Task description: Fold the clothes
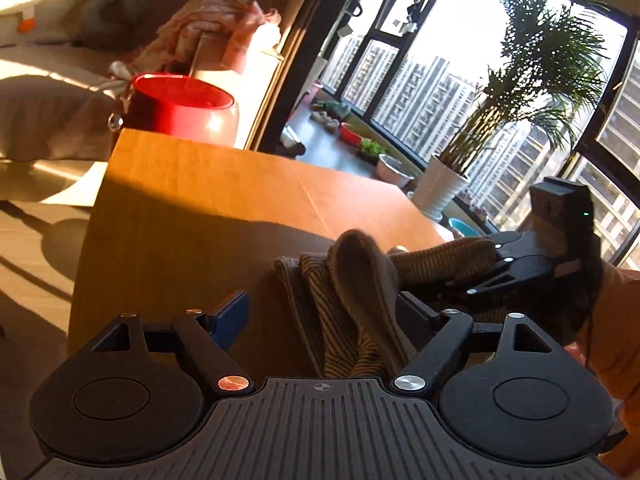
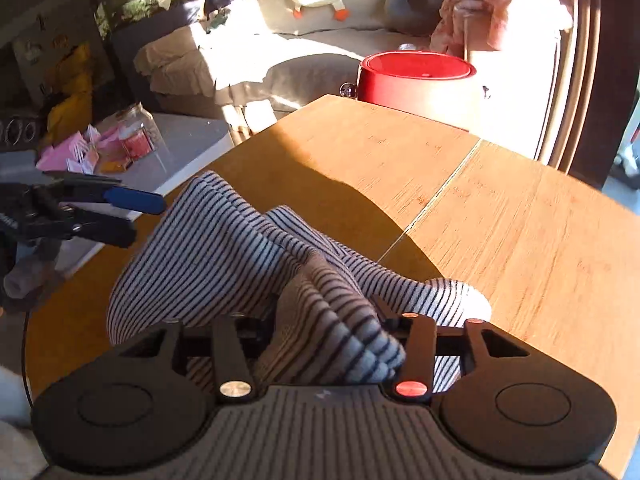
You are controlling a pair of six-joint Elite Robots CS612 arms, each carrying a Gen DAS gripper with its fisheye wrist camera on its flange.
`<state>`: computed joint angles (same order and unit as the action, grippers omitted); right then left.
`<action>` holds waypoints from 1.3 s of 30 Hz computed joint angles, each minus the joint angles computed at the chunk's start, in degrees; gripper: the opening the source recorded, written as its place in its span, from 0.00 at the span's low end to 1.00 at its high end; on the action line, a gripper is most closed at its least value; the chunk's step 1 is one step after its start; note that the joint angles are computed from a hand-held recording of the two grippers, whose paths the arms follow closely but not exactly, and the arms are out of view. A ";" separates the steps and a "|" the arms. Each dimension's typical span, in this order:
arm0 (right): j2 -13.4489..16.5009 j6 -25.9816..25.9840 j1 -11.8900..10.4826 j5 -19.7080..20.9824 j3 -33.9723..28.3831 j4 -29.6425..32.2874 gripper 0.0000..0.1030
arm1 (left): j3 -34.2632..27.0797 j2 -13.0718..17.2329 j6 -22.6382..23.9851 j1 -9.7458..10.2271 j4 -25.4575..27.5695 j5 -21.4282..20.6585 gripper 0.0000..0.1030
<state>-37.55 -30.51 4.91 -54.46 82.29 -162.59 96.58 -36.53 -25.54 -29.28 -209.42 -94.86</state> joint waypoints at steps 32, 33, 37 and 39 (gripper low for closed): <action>1.50 17.48 -0.71 -8.72 11.55 -35.63 0.61 | -9.91 4.37 3.59 -1.93 12.49 3.90 0.86; 1.33 17.46 -0.66 -9.18 11.84 -36.10 0.66 | -9.94 4.39 3.57 -1.89 12.52 3.77 0.86; 0.58 19.89 -0.55 -11.03 12.53 -38.27 0.94 | -9.68 4.25 3.67 -1.86 12.42 3.66 0.87; 0.53 21.05 -0.81 -9.72 12.69 -39.21 1.00 | -9.96 4.42 3.30 -1.77 12.55 3.52 0.88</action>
